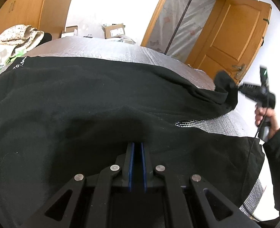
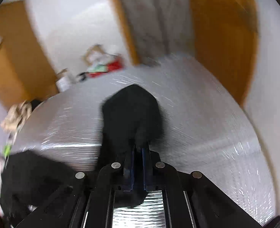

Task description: Fold clothes

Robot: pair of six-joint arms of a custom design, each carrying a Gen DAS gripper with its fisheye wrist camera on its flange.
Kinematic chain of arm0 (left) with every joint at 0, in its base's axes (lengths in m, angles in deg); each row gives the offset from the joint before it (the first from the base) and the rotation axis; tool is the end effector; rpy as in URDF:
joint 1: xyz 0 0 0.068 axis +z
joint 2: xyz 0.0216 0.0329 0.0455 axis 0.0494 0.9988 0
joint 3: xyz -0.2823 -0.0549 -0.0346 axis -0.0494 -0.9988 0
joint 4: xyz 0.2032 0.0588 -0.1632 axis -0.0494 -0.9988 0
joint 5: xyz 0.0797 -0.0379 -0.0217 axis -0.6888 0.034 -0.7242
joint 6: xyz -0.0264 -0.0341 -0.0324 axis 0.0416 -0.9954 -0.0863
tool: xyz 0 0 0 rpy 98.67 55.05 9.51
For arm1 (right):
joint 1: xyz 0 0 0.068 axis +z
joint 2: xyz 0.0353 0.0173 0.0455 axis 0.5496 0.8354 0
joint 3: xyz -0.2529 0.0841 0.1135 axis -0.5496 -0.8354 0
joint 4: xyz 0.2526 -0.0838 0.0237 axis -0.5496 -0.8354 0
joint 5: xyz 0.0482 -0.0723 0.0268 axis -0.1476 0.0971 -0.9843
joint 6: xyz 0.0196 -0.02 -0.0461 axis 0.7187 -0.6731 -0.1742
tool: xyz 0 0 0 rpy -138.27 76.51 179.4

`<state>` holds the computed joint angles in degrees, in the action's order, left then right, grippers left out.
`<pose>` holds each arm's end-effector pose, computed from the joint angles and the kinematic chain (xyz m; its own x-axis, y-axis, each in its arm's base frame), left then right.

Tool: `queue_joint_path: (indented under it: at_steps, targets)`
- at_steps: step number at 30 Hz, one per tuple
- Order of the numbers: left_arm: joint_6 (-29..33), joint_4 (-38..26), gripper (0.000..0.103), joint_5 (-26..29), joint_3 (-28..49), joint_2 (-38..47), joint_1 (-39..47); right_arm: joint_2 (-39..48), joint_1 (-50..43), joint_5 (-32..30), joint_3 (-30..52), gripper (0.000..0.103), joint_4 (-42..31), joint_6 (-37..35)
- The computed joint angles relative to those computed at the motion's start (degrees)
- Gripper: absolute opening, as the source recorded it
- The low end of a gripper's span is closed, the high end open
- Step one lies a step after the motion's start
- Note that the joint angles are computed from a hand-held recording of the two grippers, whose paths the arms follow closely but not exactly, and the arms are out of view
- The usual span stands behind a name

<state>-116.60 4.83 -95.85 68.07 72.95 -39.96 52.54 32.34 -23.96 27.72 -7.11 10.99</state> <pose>0.1295 -0.1089 0.1157 -0.7340 -0.1486 -0.6628 0.1078 0.9379 -0.3296 0.2773 0.0040 0.2278 -0.6796 0.0734 -0.7299 -0.1237 0.9693 0.2126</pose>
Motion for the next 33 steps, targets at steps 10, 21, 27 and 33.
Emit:
queue_joint_path:
  at_steps: [10, 21, 27, 33]
  targets:
    - [-0.4, 2.3, 0.006, 1.6, -0.8, 0.4, 1.2, -0.4, 26.6, -3.3, 2.9, 0.031, -16.0, -8.4]
    - [0.1, 3.9, 0.006, 4.3, -1.7, 0.4, 3.3, 1.8, 5.1, -11.4, 2.5, 0.034, -10.9, 3.0]
    - [-0.4, 4.9, 0.006, 4.6, -1.7, 1.3, 3.1, 12.8, 7.0, -6.5, 6.8, 0.036, -8.1, 2.4]
    - [-0.6, 5.6, 0.006, 5.2, -1.5, 2.1, 3.4, 17.9, 8.7, -7.6, 10.8, 0.036, -9.0, 0.7]
